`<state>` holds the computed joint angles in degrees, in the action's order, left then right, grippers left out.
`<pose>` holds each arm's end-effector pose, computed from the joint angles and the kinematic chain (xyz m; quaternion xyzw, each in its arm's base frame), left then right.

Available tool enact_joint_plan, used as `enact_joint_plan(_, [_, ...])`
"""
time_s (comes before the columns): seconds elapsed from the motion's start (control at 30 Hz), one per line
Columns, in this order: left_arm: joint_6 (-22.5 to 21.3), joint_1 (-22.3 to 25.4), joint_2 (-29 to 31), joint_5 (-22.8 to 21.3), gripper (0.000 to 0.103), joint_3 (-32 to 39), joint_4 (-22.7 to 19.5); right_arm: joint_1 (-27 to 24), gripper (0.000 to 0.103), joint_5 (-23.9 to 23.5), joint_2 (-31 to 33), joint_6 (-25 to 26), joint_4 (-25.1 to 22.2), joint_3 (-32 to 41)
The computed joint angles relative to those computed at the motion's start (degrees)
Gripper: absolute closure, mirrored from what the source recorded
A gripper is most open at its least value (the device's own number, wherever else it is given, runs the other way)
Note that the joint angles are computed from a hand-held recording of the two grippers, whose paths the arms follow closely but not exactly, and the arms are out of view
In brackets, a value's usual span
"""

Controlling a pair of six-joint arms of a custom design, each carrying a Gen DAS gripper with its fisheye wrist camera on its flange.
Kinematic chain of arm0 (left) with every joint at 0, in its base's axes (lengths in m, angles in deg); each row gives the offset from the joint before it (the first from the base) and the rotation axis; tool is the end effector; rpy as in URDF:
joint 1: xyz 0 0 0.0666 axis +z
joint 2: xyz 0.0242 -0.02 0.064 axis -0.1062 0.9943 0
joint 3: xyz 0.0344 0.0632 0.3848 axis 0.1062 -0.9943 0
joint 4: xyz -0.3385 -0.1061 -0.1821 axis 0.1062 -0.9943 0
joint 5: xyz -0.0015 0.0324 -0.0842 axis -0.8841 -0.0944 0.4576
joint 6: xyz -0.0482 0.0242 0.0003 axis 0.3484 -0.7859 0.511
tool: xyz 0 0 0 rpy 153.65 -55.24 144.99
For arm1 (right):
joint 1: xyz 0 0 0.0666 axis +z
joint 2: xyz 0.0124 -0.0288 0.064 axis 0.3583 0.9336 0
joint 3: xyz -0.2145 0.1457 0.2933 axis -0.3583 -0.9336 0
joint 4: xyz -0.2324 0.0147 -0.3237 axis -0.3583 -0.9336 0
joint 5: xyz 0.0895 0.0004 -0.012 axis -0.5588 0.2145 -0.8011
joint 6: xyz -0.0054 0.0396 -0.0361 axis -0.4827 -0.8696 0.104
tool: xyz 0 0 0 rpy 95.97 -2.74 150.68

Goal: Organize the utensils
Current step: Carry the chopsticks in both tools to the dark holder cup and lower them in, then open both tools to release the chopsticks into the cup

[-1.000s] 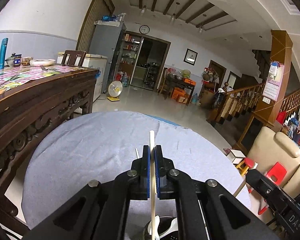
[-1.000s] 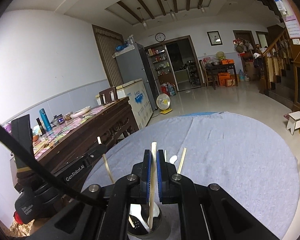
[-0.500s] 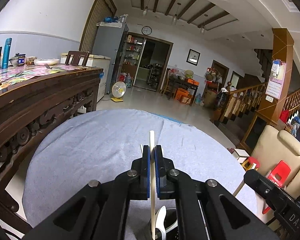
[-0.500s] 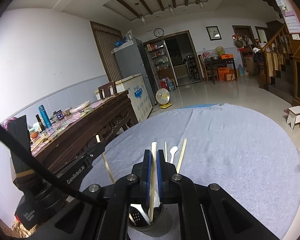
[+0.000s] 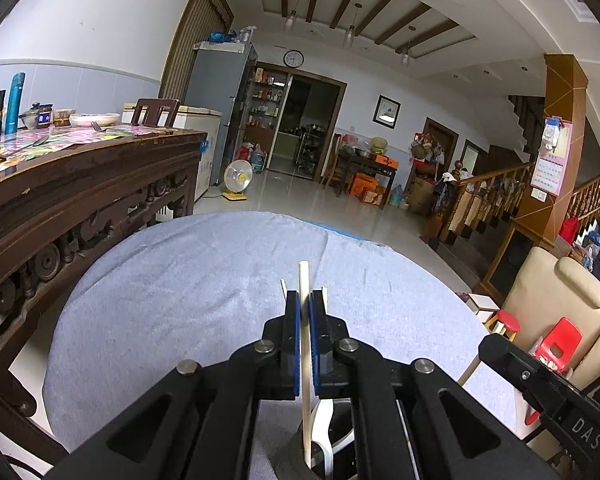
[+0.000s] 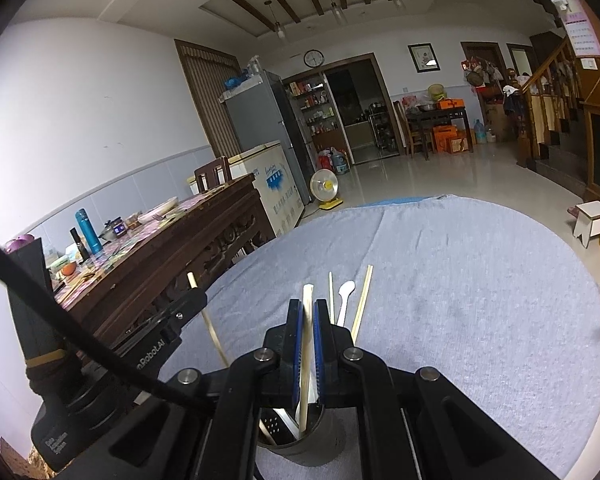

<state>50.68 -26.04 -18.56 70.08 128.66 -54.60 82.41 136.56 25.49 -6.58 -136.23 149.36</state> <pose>0.3988 -0.1551 0.4279 0.1435 0.8249 -0.2453 0.4886 0.2054 0.3140 0.4290 0.1768 0.8229 0.0650 0.5361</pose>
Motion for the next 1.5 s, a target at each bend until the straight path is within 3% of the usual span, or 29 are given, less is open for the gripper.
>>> enact_joint_plan(1.23, [-3.04,1.61,-3.91,3.49,0.098,-4.2,-2.64,0.61,0.096,-1.96,-0.06,-3.01,-0.07,-1.72])
enact_joint_plan(1.3, [-2.93,1.7,-4.17,3.5,0.093,-4.45,-2.69,0.59,0.096,-2.34,-0.22,-2.73,0.49,-1.9])
enact_joint_plan(1.4, [-2.86,1.98,-4.41,3.7,0.07,-4.62,-2.99,0.65,0.094,-2.46,0.04,-3.02,-0.01,-1.72])
enact_joint_plan(1.43, [-2.72,2.06,-4.62,3.54,0.063,-4.82,-2.82,0.64,0.088,-2.55,0.04,-3.14,0.01,-1.75])
enact_joint_plan(1.5, [-2.49,2.41,-4.71,3.67,0.06,-4.84,-2.65,0.71,0.081,-2.43,-0.03,-3.49,0.08,-1.88])
